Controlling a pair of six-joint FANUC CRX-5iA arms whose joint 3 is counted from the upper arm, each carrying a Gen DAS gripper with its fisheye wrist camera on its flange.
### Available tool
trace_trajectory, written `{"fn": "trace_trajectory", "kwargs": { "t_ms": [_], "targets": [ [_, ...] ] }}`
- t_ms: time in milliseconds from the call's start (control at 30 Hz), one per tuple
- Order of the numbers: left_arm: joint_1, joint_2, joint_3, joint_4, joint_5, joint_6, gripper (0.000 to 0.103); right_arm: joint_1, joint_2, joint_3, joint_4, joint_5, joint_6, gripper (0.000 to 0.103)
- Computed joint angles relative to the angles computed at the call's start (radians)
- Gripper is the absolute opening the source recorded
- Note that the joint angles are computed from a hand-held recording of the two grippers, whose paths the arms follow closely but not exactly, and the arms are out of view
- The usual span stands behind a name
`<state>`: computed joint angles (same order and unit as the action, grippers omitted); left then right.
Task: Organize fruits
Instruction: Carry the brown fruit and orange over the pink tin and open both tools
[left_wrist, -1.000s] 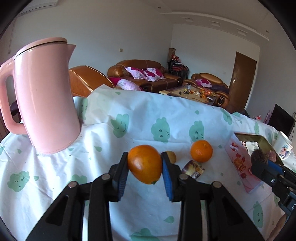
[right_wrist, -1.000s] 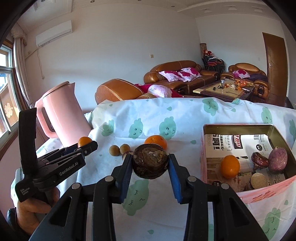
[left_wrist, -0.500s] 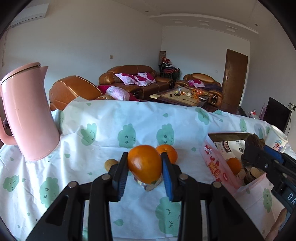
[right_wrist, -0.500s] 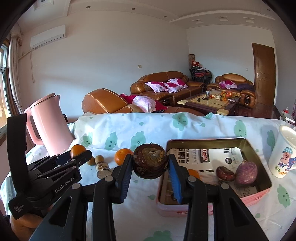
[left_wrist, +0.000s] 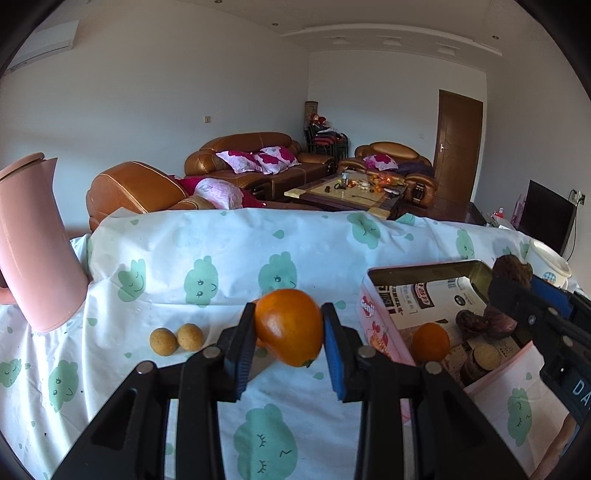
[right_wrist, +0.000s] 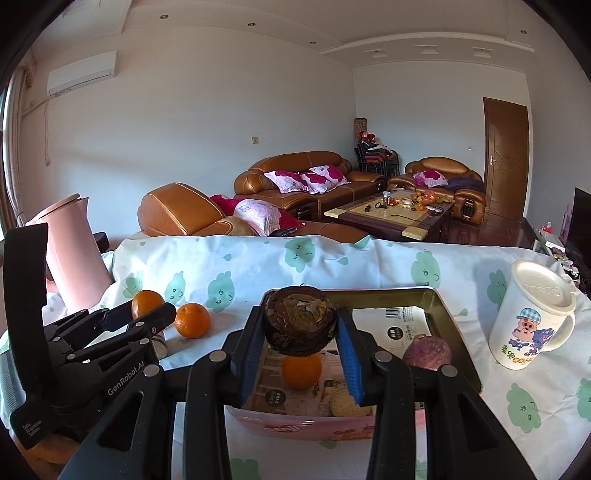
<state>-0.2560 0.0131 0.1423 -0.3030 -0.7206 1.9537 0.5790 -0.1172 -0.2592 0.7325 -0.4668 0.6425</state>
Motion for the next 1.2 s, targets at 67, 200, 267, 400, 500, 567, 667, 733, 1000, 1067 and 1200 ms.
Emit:
{"fn": "trace_trajectory", "kwargs": {
  "t_ms": [67, 200, 267, 400, 500, 567, 667, 733, 1000, 1067, 1200],
  "targets": [
    [-0.007, 0.011, 0.009, -0.001, -0.001, 0.002, 0.036, -0.009, -0.003, -0.003, 0.000, 0.001, 0.004, 0.041],
    [-0.025, 0.034, 0.034, -0.004, -0.005, -0.002, 0.036, -0.027, -0.009, -0.020, 0.061, 0.006, -0.032, 0.041],
    [-0.036, 0.045, 0.051, -0.007, -0.004, 0.002, 0.036, -0.039, -0.013, -0.037, 0.119, 0.008, -0.072, 0.041],
    [-0.062, 0.073, 0.088, -0.005, 0.005, -0.007, 0.036, -0.067, -0.014, -0.053, 0.197, 0.007, -0.130, 0.041],
    [-0.087, 0.094, 0.113, -0.011, 0.010, -0.024, 0.036, -0.087, -0.010, -0.044, 0.182, 0.000, -0.130, 0.041],
    [-0.096, 0.108, 0.125, 0.003, 0.013, -0.044, 0.036, -0.101, -0.005, -0.037, 0.174, -0.005, -0.131, 0.041],
    [-0.110, 0.133, 0.149, 0.010, 0.004, -0.052, 0.036, -0.123, 0.003, -0.032, 0.187, -0.014, -0.155, 0.041],
    [-0.117, 0.154, 0.174, 0.013, -0.012, -0.053, 0.036, -0.136, 0.011, -0.025, 0.184, -0.022, -0.163, 0.041],
    [-0.144, 0.235, 0.268, 0.003, -0.090, -0.043, 0.036, -0.152, 0.057, 0.020, 0.118, -0.072, -0.118, 0.041],
    [-0.149, 0.250, 0.286, -0.005, -0.112, -0.038, 0.036, -0.153, 0.070, 0.033, 0.096, -0.081, -0.103, 0.041],
    [-0.145, 0.273, 0.307, 0.020, -0.147, -0.059, 0.036, -0.149, 0.101, 0.087, -0.028, -0.114, -0.004, 0.041]
  ]
}}
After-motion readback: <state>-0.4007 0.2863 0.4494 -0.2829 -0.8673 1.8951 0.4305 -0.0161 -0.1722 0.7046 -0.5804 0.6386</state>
